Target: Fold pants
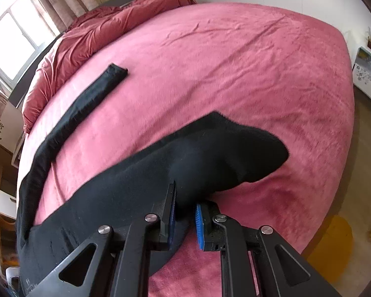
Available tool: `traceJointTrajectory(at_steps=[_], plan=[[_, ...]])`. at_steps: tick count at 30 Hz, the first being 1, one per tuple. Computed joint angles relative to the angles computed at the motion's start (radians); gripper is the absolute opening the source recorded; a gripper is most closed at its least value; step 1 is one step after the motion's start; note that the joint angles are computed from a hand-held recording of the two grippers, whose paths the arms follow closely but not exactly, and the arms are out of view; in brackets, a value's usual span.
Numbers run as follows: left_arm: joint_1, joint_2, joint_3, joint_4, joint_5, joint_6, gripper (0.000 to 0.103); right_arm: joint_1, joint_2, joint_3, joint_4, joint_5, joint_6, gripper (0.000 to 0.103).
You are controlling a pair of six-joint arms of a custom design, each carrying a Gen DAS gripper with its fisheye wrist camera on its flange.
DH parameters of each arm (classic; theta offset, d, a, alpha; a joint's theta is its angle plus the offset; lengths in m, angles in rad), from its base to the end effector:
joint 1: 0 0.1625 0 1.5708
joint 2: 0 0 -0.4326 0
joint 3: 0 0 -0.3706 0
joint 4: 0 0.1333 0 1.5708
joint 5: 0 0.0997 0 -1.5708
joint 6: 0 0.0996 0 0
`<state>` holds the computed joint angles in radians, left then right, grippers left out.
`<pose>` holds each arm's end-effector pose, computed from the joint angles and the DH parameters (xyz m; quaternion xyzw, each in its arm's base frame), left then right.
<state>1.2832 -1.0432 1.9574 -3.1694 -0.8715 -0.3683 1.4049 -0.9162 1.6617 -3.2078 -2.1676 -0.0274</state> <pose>0.0278 -0.6021 0.2467 -0.1506 0.8797 -0.4024 0.2040 -0.0331 -0.6661 0.2801 -0.1861 -0.8516 0.3846 0.3038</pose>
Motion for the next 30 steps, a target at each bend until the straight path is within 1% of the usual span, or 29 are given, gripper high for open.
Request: traceJointTrajectory(at_steps=[3, 5, 7, 9, 10, 12, 13, 15, 16, 17, 18, 19, 20, 21, 22, 23, 24, 26, 27, 28, 29, 30], plan=[[-0.029, -0.039, 0.048, 0.031, 0.026, -0.014, 0.006, 0.001, -0.023, 0.008, 0.011, -0.01, -0.005, 0.011], [-0.033, -0.059, 0.075, 0.054, 0.03, -0.044, 0.006, -0.001, -0.041, 0.022, 0.021, -0.03, -0.001, 0.011], [-0.026, -0.066, 0.089, 0.098, 0.034, -0.068, 0.006, -0.011, -0.054, 0.043, 0.008, -0.034, -0.001, 0.011], [-0.015, -0.061, 0.086, 0.155, 0.04, -0.104, 0.007, -0.023, -0.062, 0.054, 0.022, -0.042, 0.014, 0.011], [-0.006, -0.052, 0.072, 0.198, 0.031, -0.114, 0.007, -0.029, -0.061, 0.058, 0.034, -0.045, 0.021, 0.011], [-0.006, -0.036, 0.059, 0.235, 0.062, -0.138, 0.009, -0.031, -0.052, 0.059, 0.037, -0.06, 0.024, 0.011], [-0.003, -0.031, 0.047, 0.251, 0.06, -0.137, 0.009, -0.032, -0.043, 0.053, 0.044, -0.076, 0.023, 0.011], [-0.012, -0.03, 0.043, 0.274, 0.087, -0.142, 0.014, -0.032, -0.034, 0.044, 0.059, -0.095, 0.028, 0.011], [-0.018, -0.032, 0.037, 0.307, 0.11, -0.152, 0.021, -0.032, -0.029, 0.037, 0.069, -0.107, 0.03, 0.011], [-0.021, -0.037, 0.038, 0.316, 0.122, -0.16, 0.023, -0.03, -0.024, 0.03, 0.074, -0.124, 0.034, 0.013], [-0.022, -0.045, 0.039, 0.32, 0.123, -0.165, 0.026, -0.028, -0.022, 0.022, 0.081, -0.141, 0.043, 0.022], [-0.029, -0.055, 0.043, 0.343, 0.14, -0.181, 0.031, -0.028, -0.021, 0.021, 0.078, -0.154, 0.053, 0.032], [-0.038, -0.063, 0.04, 0.39, 0.186, -0.209, 0.032, -0.027, -0.023, 0.025, 0.061, -0.163, 0.06, 0.035], [-0.042, -0.069, 0.044, 0.397, 0.209, -0.215, 0.032, -0.025, -0.022, 0.028, 0.041, -0.173, 0.057, 0.038], [-0.046, -0.077, 0.052, 0.374, 0.224, -0.199, 0.032, -0.02, -0.02, 0.027, 0.023, -0.188, 0.04, 0.038], [-0.049, -0.088, 0.061, 0.359, 0.244, -0.187, 0.032, -0.007, -0.011, 0.025, -0.008, -0.217, 0.003, 0.038], [-0.059, -0.095, 0.066, 0.346, 0.286, -0.183, 0.032, 0.004, -0.002, 0.023, -0.033, -0.234, -0.029, 0.038], [-0.066, -0.106, 0.071, 0.294, 0.318, -0.145, 0.032, 0.036, 0.02, 0.018, -0.09, -0.243, -0.107, 0.038], [-0.072, -0.104, 0.066, 0.261, 0.338, -0.121, 0.032, 0.045, 0.027, 0.017, -0.108, -0.236, -0.131, 0.041], [-0.075, -0.101, 0.061, 0.241, 0.351, -0.106, 0.032, 0.061, 0.043, 0.011, -0.131, -0.232, -0.17, 0.048], [-0.075, -0.095, 0.051, 0.218, 0.353, -0.084, 0.032, 0.078, 0.07, -0.003, -0.154, -0.24, -0.214, 0.053], [-0.072, -0.087, 0.035, 0.196, 0.342, -0.06, 0.032, 0.092, 0.092, -0.019, -0.161, -0.25, -0.241, 0.059]])
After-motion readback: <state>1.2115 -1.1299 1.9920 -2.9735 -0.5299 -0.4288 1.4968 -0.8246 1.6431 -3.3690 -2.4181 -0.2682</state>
